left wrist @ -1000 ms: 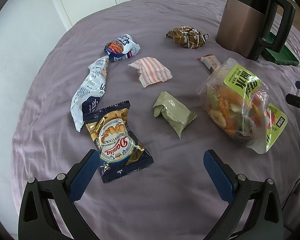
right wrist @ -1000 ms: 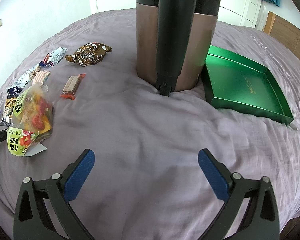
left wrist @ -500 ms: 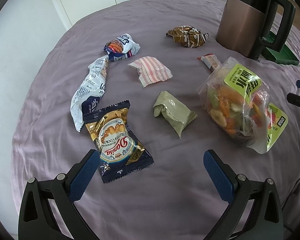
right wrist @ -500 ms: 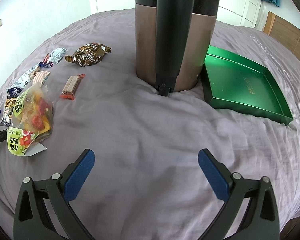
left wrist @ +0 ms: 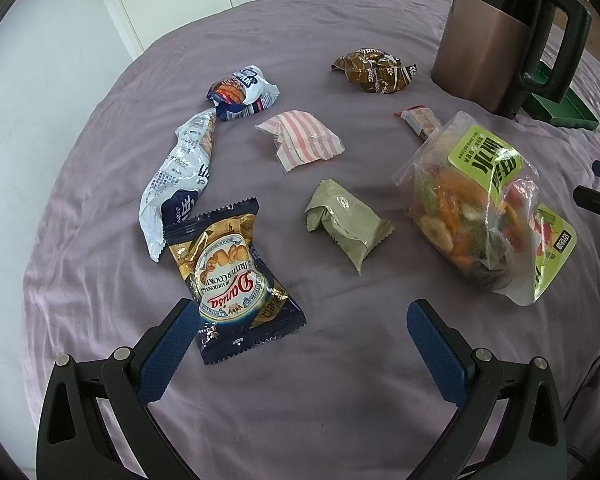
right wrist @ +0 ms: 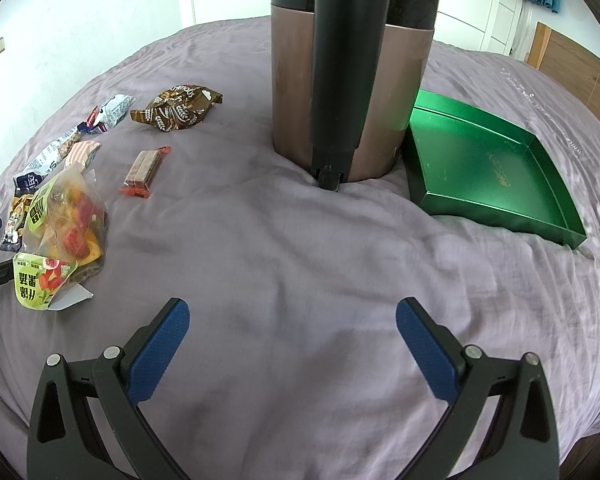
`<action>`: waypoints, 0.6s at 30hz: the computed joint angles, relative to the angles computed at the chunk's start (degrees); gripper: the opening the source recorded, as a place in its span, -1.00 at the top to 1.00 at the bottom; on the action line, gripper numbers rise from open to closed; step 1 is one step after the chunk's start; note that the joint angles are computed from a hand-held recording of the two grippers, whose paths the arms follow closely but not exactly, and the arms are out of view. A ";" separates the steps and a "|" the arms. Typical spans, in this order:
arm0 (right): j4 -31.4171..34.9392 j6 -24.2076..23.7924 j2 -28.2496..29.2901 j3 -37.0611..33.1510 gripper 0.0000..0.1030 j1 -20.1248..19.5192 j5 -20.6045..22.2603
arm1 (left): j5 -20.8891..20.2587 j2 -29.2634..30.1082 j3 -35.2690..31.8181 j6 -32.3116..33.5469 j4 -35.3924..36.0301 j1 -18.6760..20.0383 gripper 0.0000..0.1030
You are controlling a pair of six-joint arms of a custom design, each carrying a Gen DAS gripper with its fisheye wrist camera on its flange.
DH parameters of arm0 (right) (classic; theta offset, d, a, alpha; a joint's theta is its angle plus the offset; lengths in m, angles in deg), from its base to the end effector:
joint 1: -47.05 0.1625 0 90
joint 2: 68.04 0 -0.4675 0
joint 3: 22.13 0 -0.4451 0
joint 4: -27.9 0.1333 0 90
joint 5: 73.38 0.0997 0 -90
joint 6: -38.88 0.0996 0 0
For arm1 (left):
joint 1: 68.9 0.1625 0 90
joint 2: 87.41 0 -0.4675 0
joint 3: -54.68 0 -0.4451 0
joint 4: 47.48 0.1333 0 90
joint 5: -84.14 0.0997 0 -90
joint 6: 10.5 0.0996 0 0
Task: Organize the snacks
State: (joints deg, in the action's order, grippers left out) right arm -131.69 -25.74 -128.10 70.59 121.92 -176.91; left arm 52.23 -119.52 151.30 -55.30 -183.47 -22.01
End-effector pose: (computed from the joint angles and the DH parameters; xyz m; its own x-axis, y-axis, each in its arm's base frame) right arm -0.0885 -0.7488 0.3099 -0.5751 -0.5303 0.6230 -0.7254 0.6826 -0.0886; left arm -0.2957 -0.6346 -0.0724 -0.5997 -0.0918 -0.7950 0.3177 0.8844 -0.3418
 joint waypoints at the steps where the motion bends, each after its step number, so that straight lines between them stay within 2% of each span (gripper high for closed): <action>1: -0.11 -0.03 0.04 0.04 -1.00 0.05 -0.06 | 0.00 0.04 0.03 0.00 -0.09 0.00 -0.98; 11: 0.02 0.00 -0.30 0.26 -1.00 0.01 0.16 | -0.16 -0.10 0.45 -0.15 -0.43 0.00 -0.98; 18: 0.92 -0.31 -2.07 2.15 -1.00 0.76 1.92 | 0.77 -1.77 1.87 -1.60 0.08 -0.13 -0.98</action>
State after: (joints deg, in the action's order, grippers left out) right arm -130.78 -26.04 -130.17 72.74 122.68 -174.98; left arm 52.99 -121.29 153.17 -56.89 -183.39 -22.14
